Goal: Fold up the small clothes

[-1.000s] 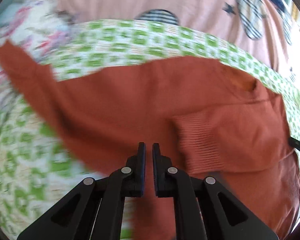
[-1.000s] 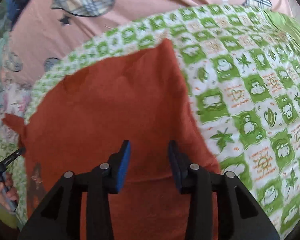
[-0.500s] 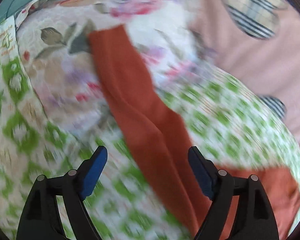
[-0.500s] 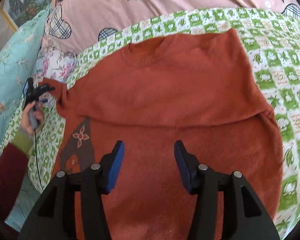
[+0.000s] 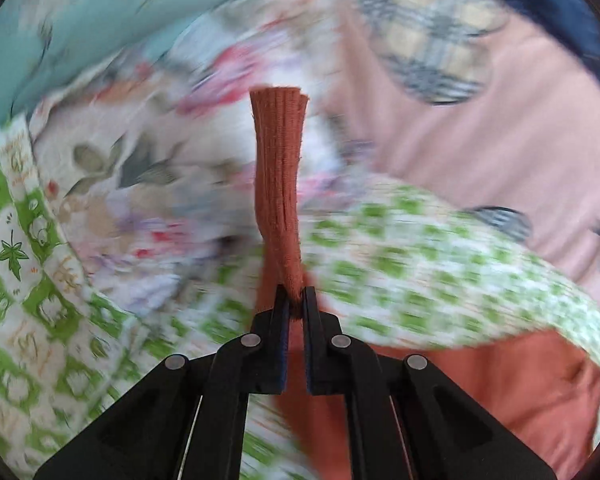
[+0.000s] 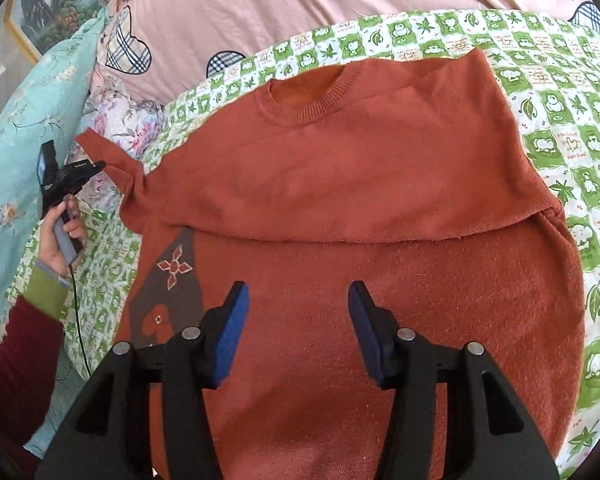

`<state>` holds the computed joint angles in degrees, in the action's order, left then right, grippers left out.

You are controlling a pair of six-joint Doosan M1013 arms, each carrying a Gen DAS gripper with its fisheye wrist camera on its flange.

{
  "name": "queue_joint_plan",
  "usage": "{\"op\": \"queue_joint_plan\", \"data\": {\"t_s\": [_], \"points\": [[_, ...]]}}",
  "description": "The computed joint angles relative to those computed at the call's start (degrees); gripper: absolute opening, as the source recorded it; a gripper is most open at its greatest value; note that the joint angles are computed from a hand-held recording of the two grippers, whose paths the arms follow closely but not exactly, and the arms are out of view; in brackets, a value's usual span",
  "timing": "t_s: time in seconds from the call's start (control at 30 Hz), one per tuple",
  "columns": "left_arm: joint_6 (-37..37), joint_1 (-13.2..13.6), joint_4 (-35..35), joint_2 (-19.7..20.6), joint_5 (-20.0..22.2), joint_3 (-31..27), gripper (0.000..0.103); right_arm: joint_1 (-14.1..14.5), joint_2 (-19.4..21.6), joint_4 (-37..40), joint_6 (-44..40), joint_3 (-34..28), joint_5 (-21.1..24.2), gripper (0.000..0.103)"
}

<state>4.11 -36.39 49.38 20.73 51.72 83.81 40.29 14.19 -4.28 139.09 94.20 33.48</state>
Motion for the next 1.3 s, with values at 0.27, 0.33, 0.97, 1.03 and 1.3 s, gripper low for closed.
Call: {"op": "queue_joint_plan", "data": {"t_s": [0.27, 0.33, 0.97, 1.03, 1.3], "points": [[7.2, -9.5, 0.7, 2.4, -9.8, -4.8, 0.004, -0.4, -3.2, -5.9, 8.8, 3.5, -1.3, 0.053], [10.7, -11.3, -1.9, 3.8, -12.4, -6.5, 0.004, -0.5, -4.0, -7.3, 10.9, 4.4, -1.4, 0.053], [41.2, -16.4, -29.7, 17.8, -6.8, -20.3, 0.057, -2.2, -1.9, -8.4, 8.5, 2.5, -2.2, 0.06], [38.5, -16.5, -27.7, 15.2, -8.0, -16.3, 0.057, -2.0, -0.2, -7.5, 5.2, 0.4, -1.6, 0.06], [16.0, -15.6, -11.8, 6.8, -0.1, -2.9, 0.057, 0.6, 9.8, -11.1, -16.6, -12.4, 4.9, 0.06]]}}
